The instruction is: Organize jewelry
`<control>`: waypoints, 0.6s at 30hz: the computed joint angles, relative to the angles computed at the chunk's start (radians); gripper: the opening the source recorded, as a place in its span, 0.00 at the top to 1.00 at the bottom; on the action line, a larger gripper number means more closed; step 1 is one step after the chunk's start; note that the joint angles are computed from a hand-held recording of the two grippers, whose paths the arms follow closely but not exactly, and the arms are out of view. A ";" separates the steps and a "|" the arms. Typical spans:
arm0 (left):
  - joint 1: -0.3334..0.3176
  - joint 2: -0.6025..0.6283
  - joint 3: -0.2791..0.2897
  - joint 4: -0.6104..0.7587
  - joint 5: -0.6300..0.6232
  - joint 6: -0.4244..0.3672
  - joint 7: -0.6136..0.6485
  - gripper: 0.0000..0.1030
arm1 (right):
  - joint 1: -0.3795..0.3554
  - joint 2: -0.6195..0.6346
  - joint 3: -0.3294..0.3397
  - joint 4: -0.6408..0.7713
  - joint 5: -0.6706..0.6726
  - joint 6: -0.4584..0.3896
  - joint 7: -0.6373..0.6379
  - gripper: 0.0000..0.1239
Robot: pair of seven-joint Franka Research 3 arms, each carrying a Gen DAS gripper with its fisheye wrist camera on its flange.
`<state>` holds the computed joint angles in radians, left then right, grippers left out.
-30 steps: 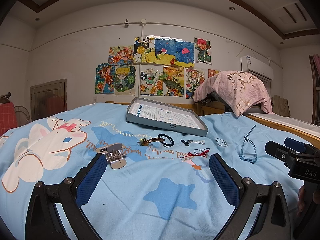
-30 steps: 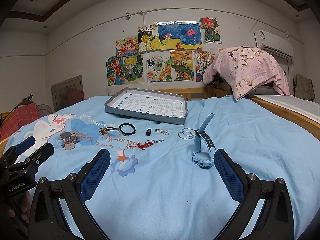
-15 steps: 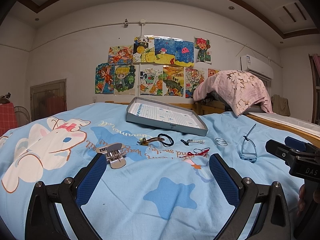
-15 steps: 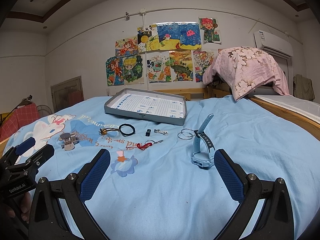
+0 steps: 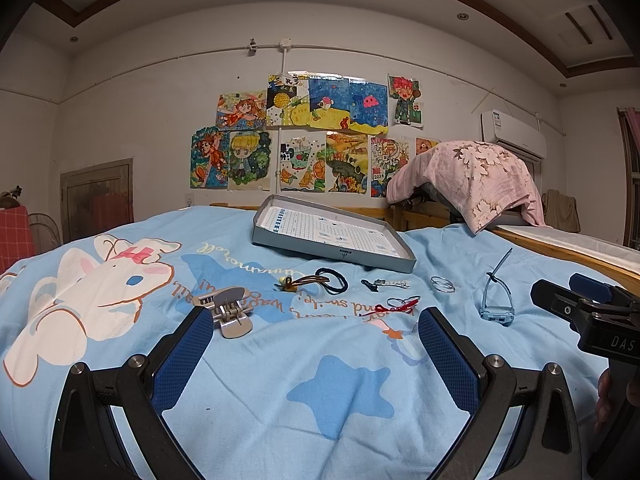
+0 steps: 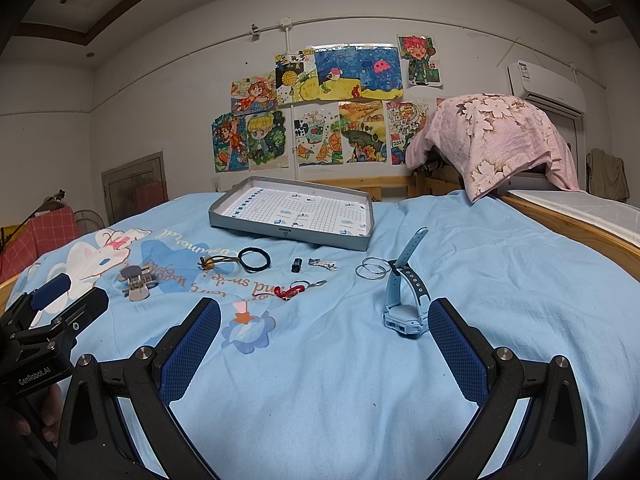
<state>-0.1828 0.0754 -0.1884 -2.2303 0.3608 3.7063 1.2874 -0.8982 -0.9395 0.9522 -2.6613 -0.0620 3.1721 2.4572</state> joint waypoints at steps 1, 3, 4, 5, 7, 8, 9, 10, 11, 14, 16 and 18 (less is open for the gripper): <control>0.000 0.001 0.000 0.000 -0.001 0.001 0.001 0.00 | 0.000 0.000 0.000 0.001 0.000 -0.001 0.000 0.18; -0.001 0.001 0.000 0.000 -0.003 0.001 0.003 0.00 | 0.000 0.000 0.000 0.000 -0.001 0.000 0.001 0.18; -0.001 0.001 0.000 0.000 -0.003 0.001 0.003 0.00 | 0.000 0.000 0.000 0.000 -0.001 0.000 0.001 0.18; -0.001 0.000 0.000 0.000 -0.005 -0.001 0.004 0.00 | 0.000 0.000 0.000 0.001 -0.001 -0.001 0.001 0.18; 0.002 0.000 0.001 0.004 0.000 -0.006 -0.004 0.00 | 0.000 0.000 0.000 0.001 -0.002 -0.002 0.002 0.18; 0.001 -0.001 0.001 0.004 -0.009 -0.008 0.000 0.00 | 0.001 0.001 0.000 0.001 -0.002 -0.001 0.002 0.18; -0.004 -0.002 0.002 0.002 -0.035 -0.009 0.018 0.00 | 0.002 0.002 -0.001 0.002 -0.002 -0.002 0.002 0.18; -0.009 -0.001 0.003 0.003 -0.062 -0.009 0.037 0.00 | 0.009 0.001 -0.009 0.001 -0.003 -0.006 -0.002 0.18; -0.016 -0.001 0.005 0.004 -0.102 -0.012 0.065 0.00 | 0.011 0.003 -0.011 0.002 -0.004 -0.007 -0.002 0.18; -0.054 0.001 0.009 0.012 -0.274 -0.040 0.199 0.00 | 0.020 0.024 -0.031 0.009 -0.004 -0.002 -0.008 0.18; -0.083 0.009 0.017 0.035 -0.400 -0.084 0.301 0.00 | 0.014 0.064 -0.032 0.021 0.001 0.019 -0.010 0.18; -0.144 0.028 0.048 0.082 -0.605 -0.135 0.470 0.00 | 0.016 0.147 -0.041 0.042 0.006 0.053 -0.027 0.18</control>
